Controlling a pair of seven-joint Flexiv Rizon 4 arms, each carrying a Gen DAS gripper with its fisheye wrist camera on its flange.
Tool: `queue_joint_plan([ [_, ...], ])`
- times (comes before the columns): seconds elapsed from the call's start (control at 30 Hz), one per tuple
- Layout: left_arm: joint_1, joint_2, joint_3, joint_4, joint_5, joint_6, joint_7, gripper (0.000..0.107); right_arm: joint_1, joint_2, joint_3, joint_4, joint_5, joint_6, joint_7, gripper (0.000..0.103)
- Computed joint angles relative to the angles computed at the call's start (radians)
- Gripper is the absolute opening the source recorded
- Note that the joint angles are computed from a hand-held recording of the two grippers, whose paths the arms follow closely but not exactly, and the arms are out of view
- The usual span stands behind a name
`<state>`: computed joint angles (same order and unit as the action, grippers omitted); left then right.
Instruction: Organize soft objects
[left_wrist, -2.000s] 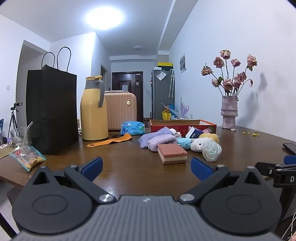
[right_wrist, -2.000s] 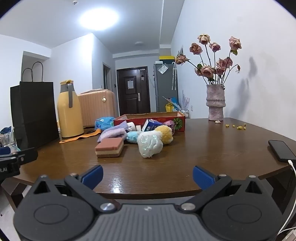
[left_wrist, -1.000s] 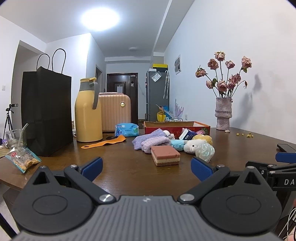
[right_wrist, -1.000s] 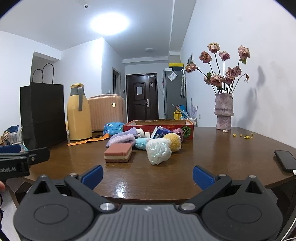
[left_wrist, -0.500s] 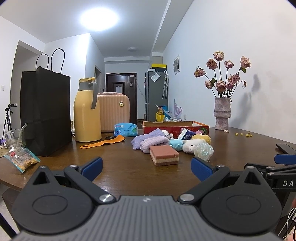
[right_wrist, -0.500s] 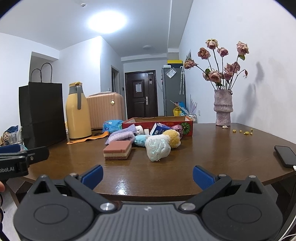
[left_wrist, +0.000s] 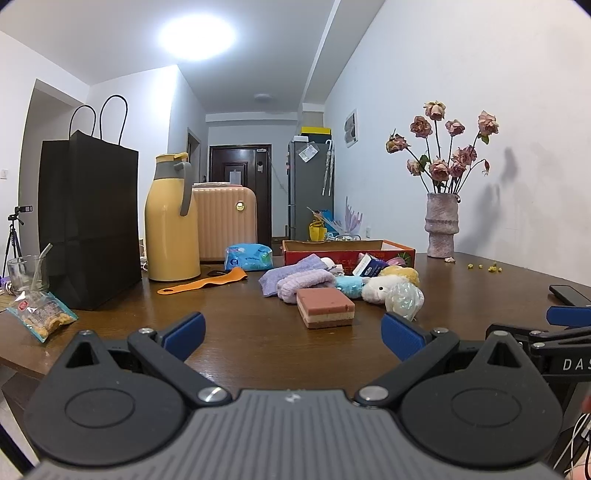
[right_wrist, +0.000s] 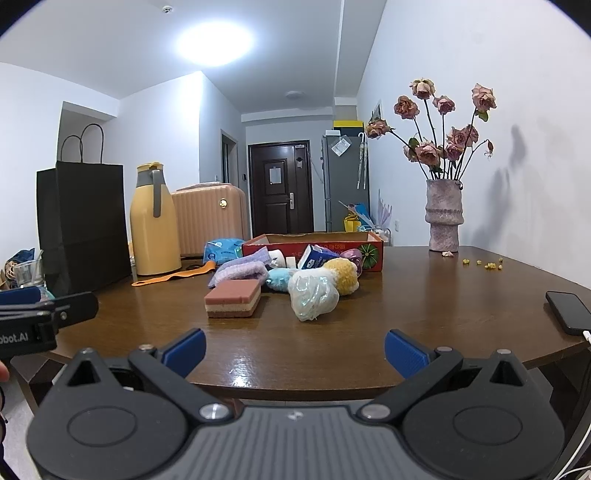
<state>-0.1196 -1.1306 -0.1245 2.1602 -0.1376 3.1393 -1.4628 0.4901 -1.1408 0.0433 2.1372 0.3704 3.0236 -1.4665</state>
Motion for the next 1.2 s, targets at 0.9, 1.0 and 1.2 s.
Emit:
queue_joint_plan([
  [0.9, 0.0, -0.004, 0.0, -0.005, 0.009, -0.002, 0.005, 0.103, -0.002, -0.001, 0.0, -0.003, 0.003, -0.004, 0.0, 0.103],
  [1.0, 0.0, -0.004, 0.001, -0.006, 0.01, -0.001, 0.005, 0.103, -0.004, -0.002, -0.001, -0.003, 0.002, -0.002, 0.001, 0.103],
  [1.2, 0.0, -0.003, 0.0, -0.007, 0.014, -0.001, 0.006, 0.103, -0.002, -0.004, -0.001, -0.004, 0.006, 0.003, -0.003, 0.103],
])
